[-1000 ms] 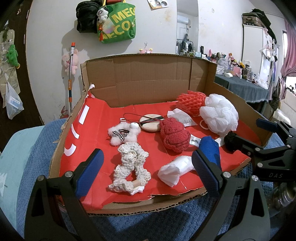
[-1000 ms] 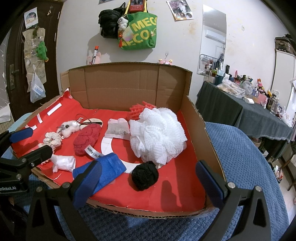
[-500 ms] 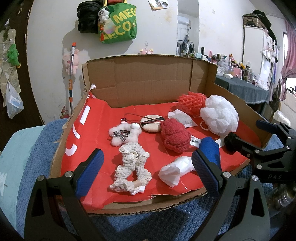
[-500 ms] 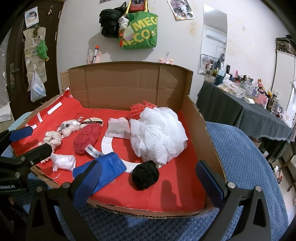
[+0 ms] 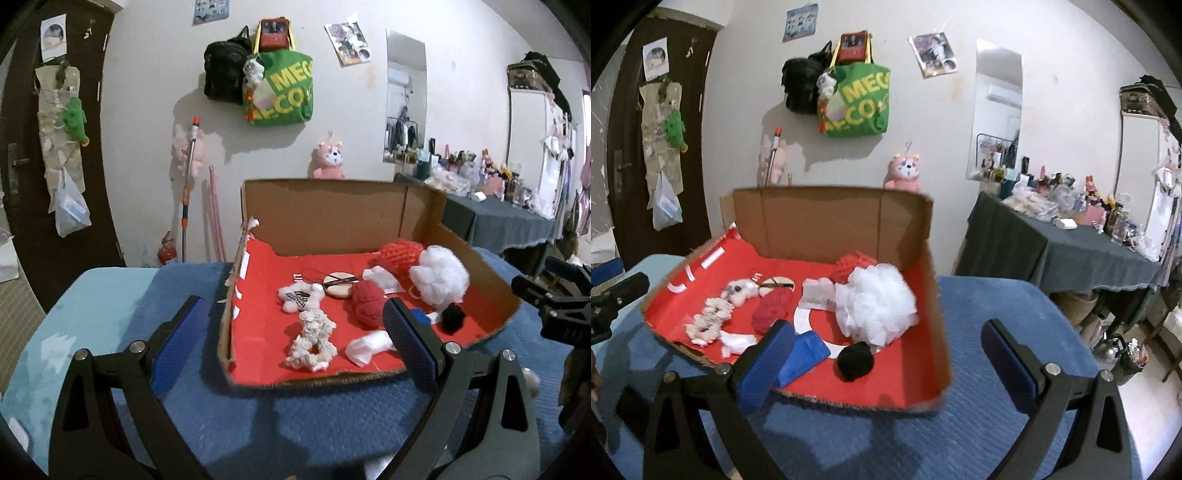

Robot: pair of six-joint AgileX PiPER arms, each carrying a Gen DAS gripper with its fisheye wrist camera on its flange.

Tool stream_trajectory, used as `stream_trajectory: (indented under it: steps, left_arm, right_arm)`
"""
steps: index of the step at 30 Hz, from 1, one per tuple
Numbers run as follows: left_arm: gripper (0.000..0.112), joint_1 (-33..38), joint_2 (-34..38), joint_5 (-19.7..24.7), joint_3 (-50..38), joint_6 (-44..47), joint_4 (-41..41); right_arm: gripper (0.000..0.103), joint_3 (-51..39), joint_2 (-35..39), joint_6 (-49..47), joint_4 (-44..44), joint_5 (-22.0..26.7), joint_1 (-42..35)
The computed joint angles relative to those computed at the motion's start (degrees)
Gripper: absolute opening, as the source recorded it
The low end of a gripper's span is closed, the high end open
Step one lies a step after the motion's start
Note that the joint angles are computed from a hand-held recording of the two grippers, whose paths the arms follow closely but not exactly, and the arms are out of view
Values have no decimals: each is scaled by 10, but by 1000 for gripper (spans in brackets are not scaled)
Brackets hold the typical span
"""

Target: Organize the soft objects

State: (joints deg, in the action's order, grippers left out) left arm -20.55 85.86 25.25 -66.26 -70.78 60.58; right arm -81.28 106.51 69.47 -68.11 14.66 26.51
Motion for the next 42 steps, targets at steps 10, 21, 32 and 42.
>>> stream_trajectory:
  steps: [10, 21, 32, 42]
  left_arm:
    - [103, -163, -138, 105, 103, -48, 17]
    - [103, -242, -90, 162, 173, -141, -38]
    - [103, -204, 3, 168, 143, -89, -144]
    - [103, -206, 4, 174, 142, -91, -142]
  right_arm:
    - [103, 197, -174, 54, -45, -41, 19]
    - [103, 281, -158, -69, 153, -22, 55]
    - [103, 271, -95, -71, 176, 39, 71]
    - [103, 264, -87, -90, 205, 28, 62]
